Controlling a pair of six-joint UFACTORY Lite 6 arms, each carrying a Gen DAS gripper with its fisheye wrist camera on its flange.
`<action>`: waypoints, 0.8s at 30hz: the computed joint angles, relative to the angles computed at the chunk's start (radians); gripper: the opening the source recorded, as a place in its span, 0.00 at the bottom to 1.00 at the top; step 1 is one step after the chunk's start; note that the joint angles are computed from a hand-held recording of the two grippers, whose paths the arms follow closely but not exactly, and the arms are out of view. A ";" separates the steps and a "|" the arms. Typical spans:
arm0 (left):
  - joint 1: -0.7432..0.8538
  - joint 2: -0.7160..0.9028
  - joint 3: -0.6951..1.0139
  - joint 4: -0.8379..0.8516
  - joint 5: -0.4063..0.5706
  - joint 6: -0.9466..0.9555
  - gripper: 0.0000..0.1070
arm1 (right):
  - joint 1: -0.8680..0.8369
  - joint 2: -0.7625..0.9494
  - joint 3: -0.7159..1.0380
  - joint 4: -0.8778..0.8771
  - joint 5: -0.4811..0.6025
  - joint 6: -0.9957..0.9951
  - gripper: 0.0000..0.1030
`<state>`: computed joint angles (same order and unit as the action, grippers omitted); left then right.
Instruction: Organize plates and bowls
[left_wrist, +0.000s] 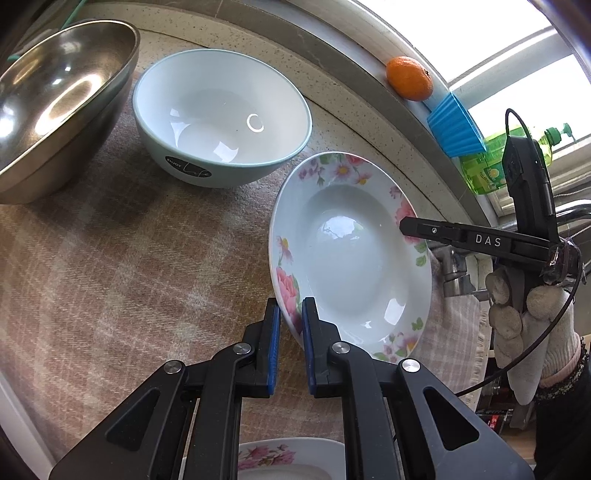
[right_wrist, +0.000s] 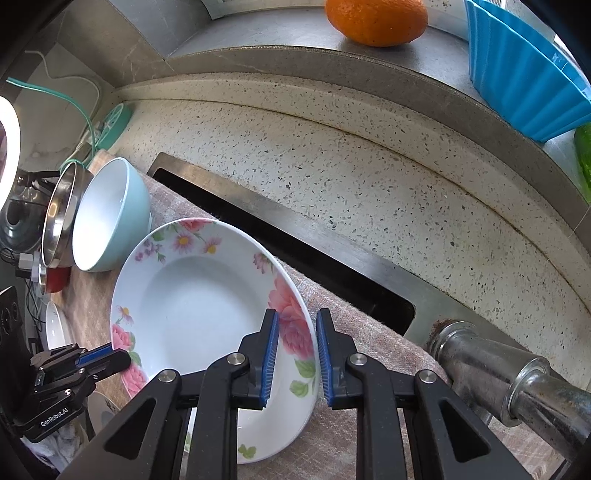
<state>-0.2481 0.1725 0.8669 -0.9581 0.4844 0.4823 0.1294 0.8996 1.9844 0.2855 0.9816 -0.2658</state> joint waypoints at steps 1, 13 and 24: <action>0.003 -0.003 -0.003 0.000 0.003 0.001 0.09 | 0.003 -0.007 -0.009 -0.002 -0.002 0.001 0.18; 0.039 -0.069 -0.059 0.013 0.038 0.011 0.09 | 0.014 -0.068 -0.095 0.001 -0.018 0.012 0.17; 0.077 -0.158 -0.118 0.048 0.067 0.005 0.09 | 0.041 -0.188 -0.263 0.024 -0.070 0.012 0.17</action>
